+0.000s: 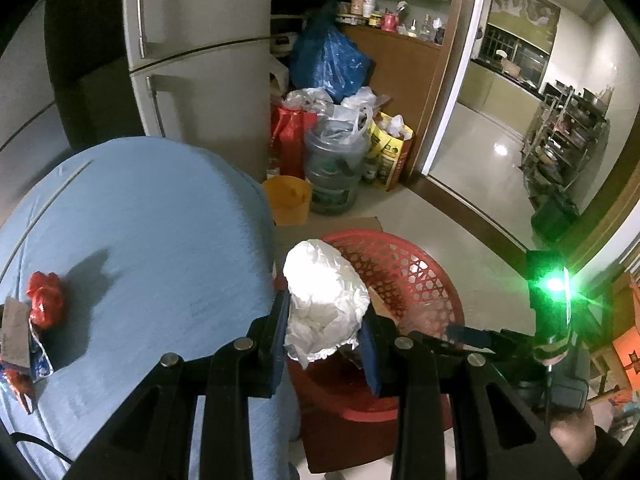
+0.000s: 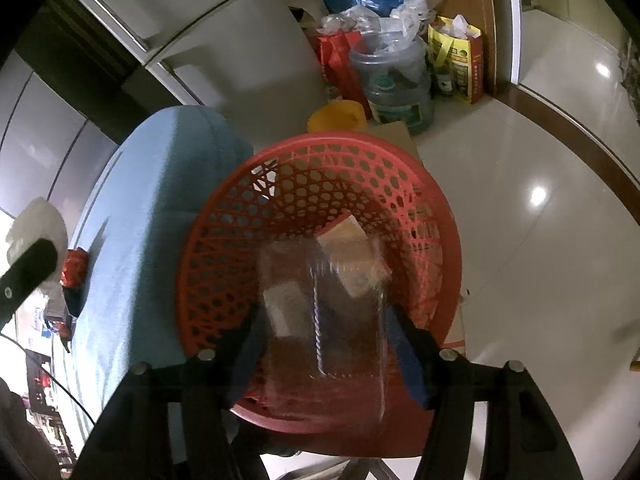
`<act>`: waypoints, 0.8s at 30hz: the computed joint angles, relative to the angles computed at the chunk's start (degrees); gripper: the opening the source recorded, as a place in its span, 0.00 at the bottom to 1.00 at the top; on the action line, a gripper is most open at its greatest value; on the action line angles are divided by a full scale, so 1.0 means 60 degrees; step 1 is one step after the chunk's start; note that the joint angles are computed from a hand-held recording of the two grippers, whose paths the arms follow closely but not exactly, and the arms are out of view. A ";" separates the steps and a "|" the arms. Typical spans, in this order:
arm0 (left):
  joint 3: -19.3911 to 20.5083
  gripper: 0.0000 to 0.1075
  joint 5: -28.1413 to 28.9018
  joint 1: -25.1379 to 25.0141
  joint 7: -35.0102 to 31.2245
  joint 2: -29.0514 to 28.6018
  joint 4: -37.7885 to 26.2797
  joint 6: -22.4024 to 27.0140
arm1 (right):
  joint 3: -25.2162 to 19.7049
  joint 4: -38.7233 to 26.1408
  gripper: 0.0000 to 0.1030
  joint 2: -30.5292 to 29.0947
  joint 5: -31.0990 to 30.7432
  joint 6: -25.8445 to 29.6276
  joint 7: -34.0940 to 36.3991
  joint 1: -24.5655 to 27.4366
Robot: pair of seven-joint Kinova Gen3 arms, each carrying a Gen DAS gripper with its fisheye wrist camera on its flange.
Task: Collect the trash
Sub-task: 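Carry the container and tissue to the red basket and release both, then move both tools back toward the plastic bags on the table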
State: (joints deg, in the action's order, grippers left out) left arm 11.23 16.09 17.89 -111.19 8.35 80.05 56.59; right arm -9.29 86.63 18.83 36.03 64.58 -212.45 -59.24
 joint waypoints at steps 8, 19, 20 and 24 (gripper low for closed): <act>0.0135 0.31 0.0101 0.0134 -0.0077 0.0449 -0.0448 0.0362 | -0.0042 0.0213 0.67 -0.0200 0.0371 0.0306 -0.0877 -0.0315; 0.0128 0.66 0.0196 0.0242 0.0271 0.1032 -0.0947 0.0697 | -0.0474 0.0466 0.67 -0.0426 0.0657 0.1062 -0.2160 -0.0635; 0.0098 0.66 0.0182 0.0209 0.0299 0.1011 -0.0930 0.0694 | -0.0498 0.0455 0.67 -0.0411 0.0647 0.1066 -0.2188 -0.0634; -0.0014 0.66 0.0280 -0.0066 0.0316 0.0867 -0.0779 0.0642 | -0.0512 0.0254 0.67 -0.0325 0.0735 0.1147 -0.2136 -0.0667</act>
State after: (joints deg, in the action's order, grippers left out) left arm 11.14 17.77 17.50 -109.29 13.56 75.38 60.44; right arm -12.36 88.15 16.88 40.44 71.46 -225.26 -63.24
